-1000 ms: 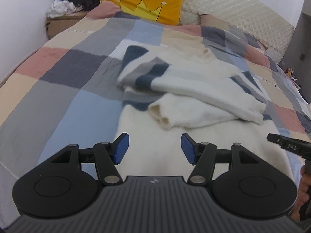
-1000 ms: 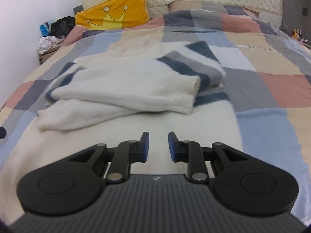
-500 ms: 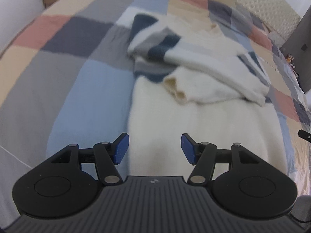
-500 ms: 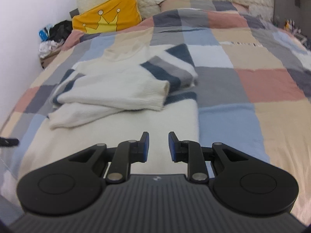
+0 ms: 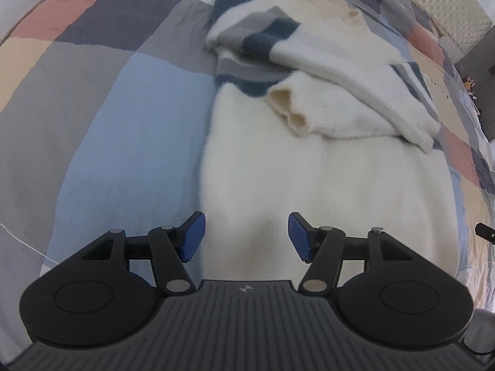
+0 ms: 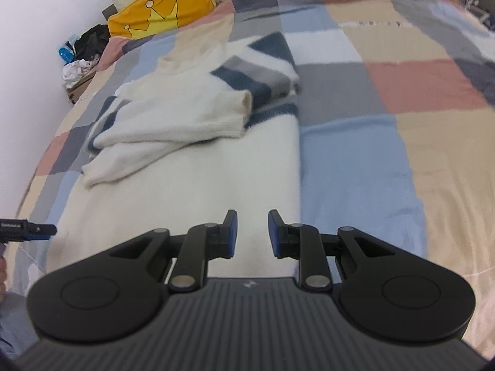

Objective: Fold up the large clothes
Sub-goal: 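Move both open grippers back over the sweater toward its hem, then lower both open grippers onto the sweater hem edge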

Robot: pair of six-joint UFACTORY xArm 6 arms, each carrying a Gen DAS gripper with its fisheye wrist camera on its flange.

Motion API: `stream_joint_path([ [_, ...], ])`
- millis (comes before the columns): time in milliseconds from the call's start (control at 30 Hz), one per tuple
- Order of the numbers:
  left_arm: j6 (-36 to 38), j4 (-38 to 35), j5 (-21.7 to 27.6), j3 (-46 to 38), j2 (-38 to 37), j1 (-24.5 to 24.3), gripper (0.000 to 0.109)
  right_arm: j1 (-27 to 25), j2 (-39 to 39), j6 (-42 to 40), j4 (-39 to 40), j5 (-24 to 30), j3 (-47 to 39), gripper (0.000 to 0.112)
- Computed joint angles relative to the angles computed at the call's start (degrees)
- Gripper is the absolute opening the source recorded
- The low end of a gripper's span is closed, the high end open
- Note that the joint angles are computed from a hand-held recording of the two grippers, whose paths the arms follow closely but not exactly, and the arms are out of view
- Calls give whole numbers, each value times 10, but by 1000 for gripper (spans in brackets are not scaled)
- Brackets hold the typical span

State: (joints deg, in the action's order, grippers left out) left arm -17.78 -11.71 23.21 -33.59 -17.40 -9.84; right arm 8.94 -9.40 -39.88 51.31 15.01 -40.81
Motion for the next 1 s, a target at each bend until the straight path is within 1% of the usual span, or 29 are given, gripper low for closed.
stream_joint_path([
  [67,3,-7,6,-6,8,2,65,-4,5,-1,0,14,-5,26],
  [167,21,-39,13,-15,21,9,65,-14,11,-3,1,40,-15,26],
  [233,44,-71,25,-25,35,17,65,-29,20,-10,8,77,-28,26],
  [300,90,-120,41,-37,49,28,65,-48,34,-19,10,122,-45,26],
  [333,110,-132,53,-45,58,34,65,-61,42,-31,14,147,-57,27],
  [367,113,-121,61,-55,67,40,65,-72,52,-39,11,168,-66,30],
  [400,120,-117,60,-59,73,45,65,-83,62,-43,1,184,-76,36],
  [433,140,-132,60,-64,78,50,65,-91,71,-48,-8,196,-83,40],
  [467,176,-169,68,-72,87,59,65,-98,79,-53,-17,206,-90,50],
  [500,203,-199,77,-79,94,67,65,-105,87,-55,-27,217,-96,56],
  [567,247,-246,89,-88,110,79,66,-118,104,-56,-46,237,-109,58],
  [633,271,-269,94,-92,121,85,67,-130,123,-58,-46,259,-124,58],
  [700,304,-302,89,-91,127,85,70,-138,139,-53,-39,275,-134,62],
  [767,334,-326,87,-90,128,84,71,-138,149,-57,-35,277,-139,62],
  [833,369,-355,97,-92,130,85,72,-134,155,-58,-36,274,-144,62],
  [900,391,-376,111,-96,134,87,72,-133,162,-61,-40,278,-150,63],
  [1000,399,-379,120,-102,140,85,72,-131,169,-64,-49,279,-157,63],
])
